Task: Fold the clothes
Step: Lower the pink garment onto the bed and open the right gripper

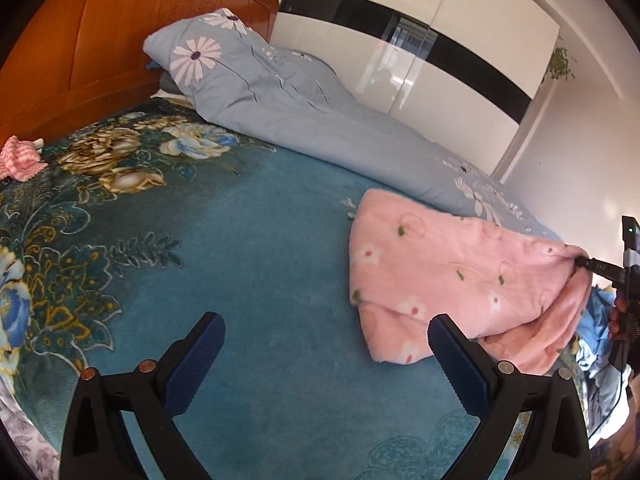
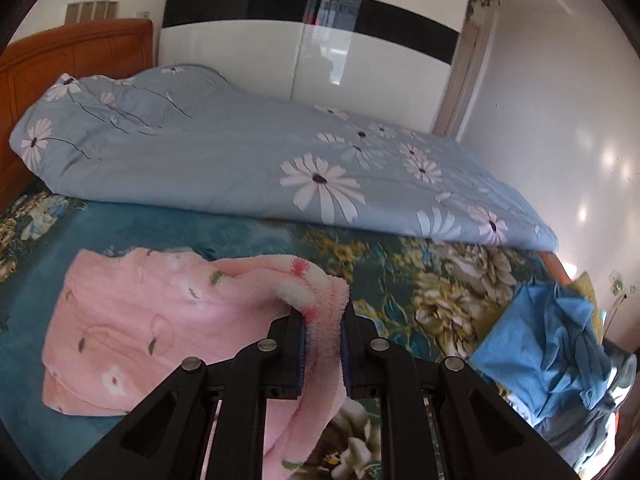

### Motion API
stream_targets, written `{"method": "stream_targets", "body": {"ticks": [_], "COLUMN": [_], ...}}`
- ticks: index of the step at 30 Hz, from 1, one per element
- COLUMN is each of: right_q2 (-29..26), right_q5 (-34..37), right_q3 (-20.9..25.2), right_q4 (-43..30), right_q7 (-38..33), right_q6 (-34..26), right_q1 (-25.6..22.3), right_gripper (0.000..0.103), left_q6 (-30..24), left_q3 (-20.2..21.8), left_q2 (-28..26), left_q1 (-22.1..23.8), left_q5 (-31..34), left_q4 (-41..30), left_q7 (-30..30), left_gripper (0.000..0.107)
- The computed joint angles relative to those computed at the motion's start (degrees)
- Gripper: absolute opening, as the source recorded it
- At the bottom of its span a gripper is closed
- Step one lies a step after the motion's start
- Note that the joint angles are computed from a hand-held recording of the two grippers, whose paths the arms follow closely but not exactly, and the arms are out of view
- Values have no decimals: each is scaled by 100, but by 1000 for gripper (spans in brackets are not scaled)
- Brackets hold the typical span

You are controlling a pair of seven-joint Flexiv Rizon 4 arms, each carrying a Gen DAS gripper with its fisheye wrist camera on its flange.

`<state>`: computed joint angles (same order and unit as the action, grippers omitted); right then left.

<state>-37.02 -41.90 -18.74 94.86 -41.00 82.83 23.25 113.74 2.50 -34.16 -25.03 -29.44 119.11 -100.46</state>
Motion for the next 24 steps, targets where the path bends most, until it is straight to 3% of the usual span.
{"method": "stream_targets", "body": {"ticks": [5, 10, 13, 14, 16, 19, 22, 24], "right_q2": [10, -149, -343, -380, -423, -334, -90, 118], "right_q5": [358, 656, 921, 970, 1067, 1221, 1355, 1260], "right_q3": [-458, -456, -513, -345, 100, 282, 109, -404], "right_q4": [583, 381, 43, -50, -159, 31, 305, 650], "right_q7": [190, -215, 118, 73, -184, -421, -480, -432], "right_q6": [667, 379, -64, -128, -70, 384, 448, 673], "right_q1": [-225, -350, -354, -477, -789, -932, -784, -396], "right_gripper": [15, 15, 15, 15, 19, 27, 38, 39], "left_q6": [-672, -1651, -1900, -1944, -2050, -2149, -2249, -2372], "left_q3": [-329, -91, 22, 43, 49, 34, 337, 504], "left_q2": [-506, -944, -1048, -1067, -1090, -1085, -1090, -1130], "left_q1": [336, 187, 102, 93, 100, 143, -45, -124], "left_q5": [386, 590, 797, 862, 972, 1143, 1353, 1496], "left_q4": [-956, -1895, -2059, -2075, -2095, -2096, -2185, -2303], "left_q7": [150, 142, -2, -64, -202, -373, -530, -590], "left_gripper": [103, 103, 103, 103, 103, 103, 103, 103]}}
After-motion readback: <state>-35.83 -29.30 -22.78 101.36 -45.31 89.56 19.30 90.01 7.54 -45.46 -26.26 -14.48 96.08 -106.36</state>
